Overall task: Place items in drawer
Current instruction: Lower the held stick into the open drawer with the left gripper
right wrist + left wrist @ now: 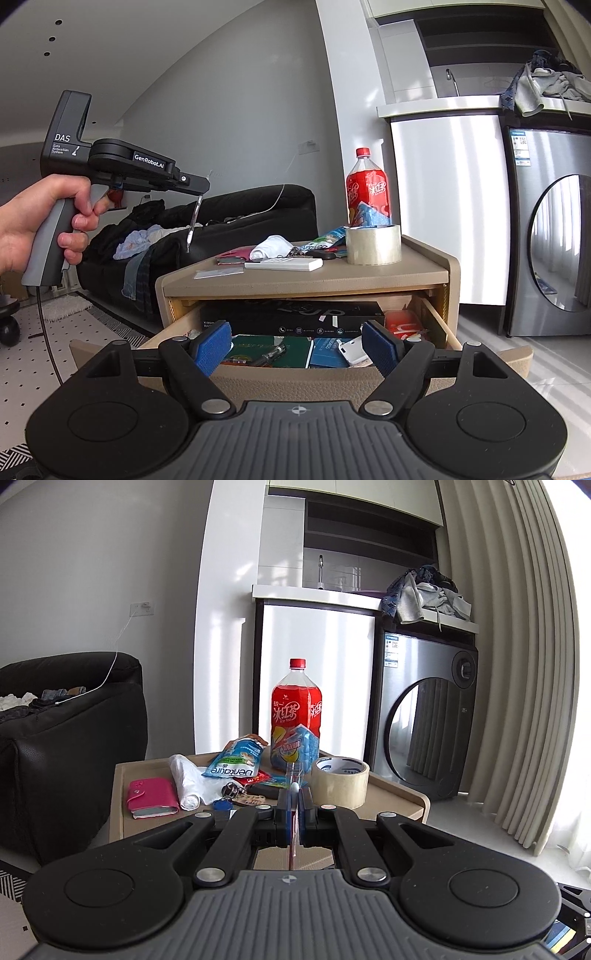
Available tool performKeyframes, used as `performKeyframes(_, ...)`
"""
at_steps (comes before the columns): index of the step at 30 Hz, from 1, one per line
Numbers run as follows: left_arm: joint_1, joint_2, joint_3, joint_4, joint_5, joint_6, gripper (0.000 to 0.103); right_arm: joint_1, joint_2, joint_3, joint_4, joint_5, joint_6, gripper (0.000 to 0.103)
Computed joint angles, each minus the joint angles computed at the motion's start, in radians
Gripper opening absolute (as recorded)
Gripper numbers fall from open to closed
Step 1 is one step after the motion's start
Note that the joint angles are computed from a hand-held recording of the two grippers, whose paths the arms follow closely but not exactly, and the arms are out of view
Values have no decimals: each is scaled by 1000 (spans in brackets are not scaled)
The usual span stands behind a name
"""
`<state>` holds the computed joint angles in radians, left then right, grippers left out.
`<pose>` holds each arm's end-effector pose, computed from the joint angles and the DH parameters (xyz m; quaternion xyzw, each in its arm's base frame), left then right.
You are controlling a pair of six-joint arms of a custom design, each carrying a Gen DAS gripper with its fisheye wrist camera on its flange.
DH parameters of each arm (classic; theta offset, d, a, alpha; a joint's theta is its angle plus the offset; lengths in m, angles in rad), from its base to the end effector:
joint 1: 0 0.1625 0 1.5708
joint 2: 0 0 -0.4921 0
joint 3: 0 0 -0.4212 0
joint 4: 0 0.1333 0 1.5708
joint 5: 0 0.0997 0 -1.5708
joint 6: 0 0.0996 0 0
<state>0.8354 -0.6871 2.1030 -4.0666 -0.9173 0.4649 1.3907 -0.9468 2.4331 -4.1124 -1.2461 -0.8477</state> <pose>-0.2334 -0.5469 0.1091 0.3226 0.7636 -0.5196 0.2071 0.0810 -0.4766 0.1824 0.3562 -0.7789 0.5014 0.1226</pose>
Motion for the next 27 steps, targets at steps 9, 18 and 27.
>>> performKeyframes(9,-10,69,39,-105,5,-82,4,4,4,16,-7,-7,-13,81)
performKeyframes(18,3,142,22,-144,-4,-183,4,1,14,16,-17,-25,-3,81)
performKeyframes(27,16,177,13,-149,-10,-256,4,-7,19,16,-26,-30,-4,81)
